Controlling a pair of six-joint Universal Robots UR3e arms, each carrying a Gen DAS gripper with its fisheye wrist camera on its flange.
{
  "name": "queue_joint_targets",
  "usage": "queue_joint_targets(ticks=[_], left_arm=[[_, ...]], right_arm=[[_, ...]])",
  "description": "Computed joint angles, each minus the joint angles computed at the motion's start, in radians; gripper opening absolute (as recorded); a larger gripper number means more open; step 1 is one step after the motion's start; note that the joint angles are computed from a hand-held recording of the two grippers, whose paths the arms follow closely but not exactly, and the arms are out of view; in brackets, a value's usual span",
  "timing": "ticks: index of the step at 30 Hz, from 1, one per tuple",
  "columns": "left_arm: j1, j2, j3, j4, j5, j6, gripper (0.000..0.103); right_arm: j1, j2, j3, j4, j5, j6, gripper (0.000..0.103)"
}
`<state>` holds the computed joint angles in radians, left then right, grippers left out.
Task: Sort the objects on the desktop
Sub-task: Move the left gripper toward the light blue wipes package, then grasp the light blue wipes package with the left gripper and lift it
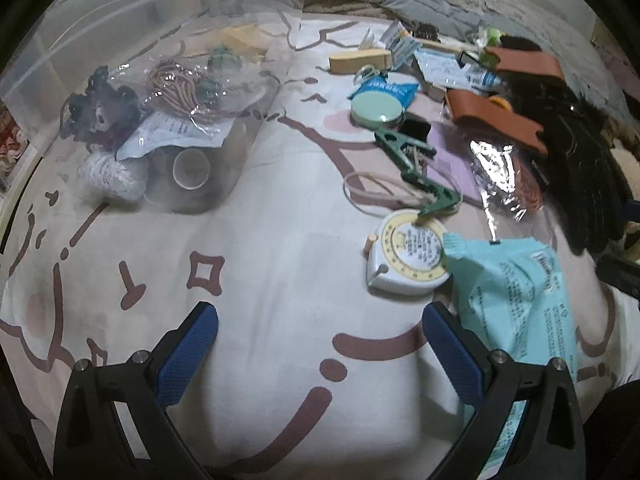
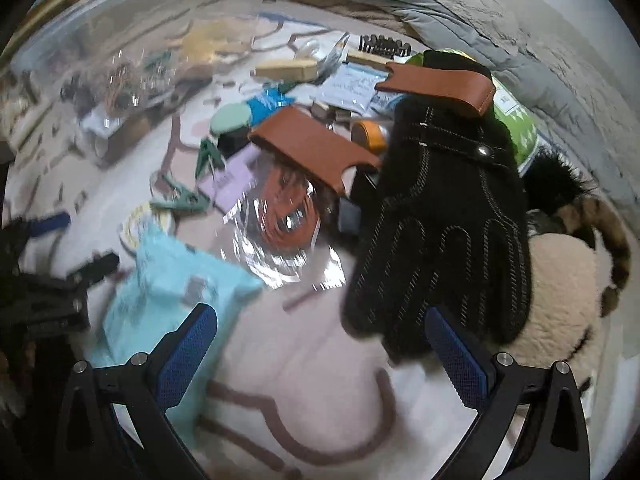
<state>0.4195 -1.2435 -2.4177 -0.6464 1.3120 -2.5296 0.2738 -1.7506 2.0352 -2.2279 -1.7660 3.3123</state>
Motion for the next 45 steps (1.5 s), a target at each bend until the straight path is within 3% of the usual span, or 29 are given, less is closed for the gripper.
queue_joint_targets(ticks=[5,10,20,25,32,38,45], left_arm=[[-0.073,-0.143,0.065,0.063,0.079,-0.074,0.103],[-0.12,-0.235,0.111,0.132,0.103,-0.097,0.103],[-0.152,-0.277,0.149,0.159,0.068,-0.102,0.103],[-0.051,-0.143,0.087,0.052,-0.049,-0.04,0.103],[0.227,0.172,0.023,-0.308,-0.336,0.113,0.103],[0.324,0.293,0.009,-0.522,-0.378,0.209,0.103],[0.364,0.353,0.001,-0.626,-0.391,0.292,0.103]], right_arm=[[0.047,0.029,-0.043,0.098,-0.052,-0.057,0.103],[0.124,0.108,-0.102,0.192,-0.178,-0.06,0.103],[0.092,0.093,-0.045,0.2,-0.061,-0.111,0.103],[0.03,0.054,-0.023,0.204,-0.026,-0.12,0.103],[-0.069,0.023,-0.007,0.187,0.085,-0.146,0.103],[-0.069,0.036,-0.02,0.149,0.106,-0.106,0.103],[-0.081,0.066,-0.021,0.095,0.229,-0.105,0.103]])
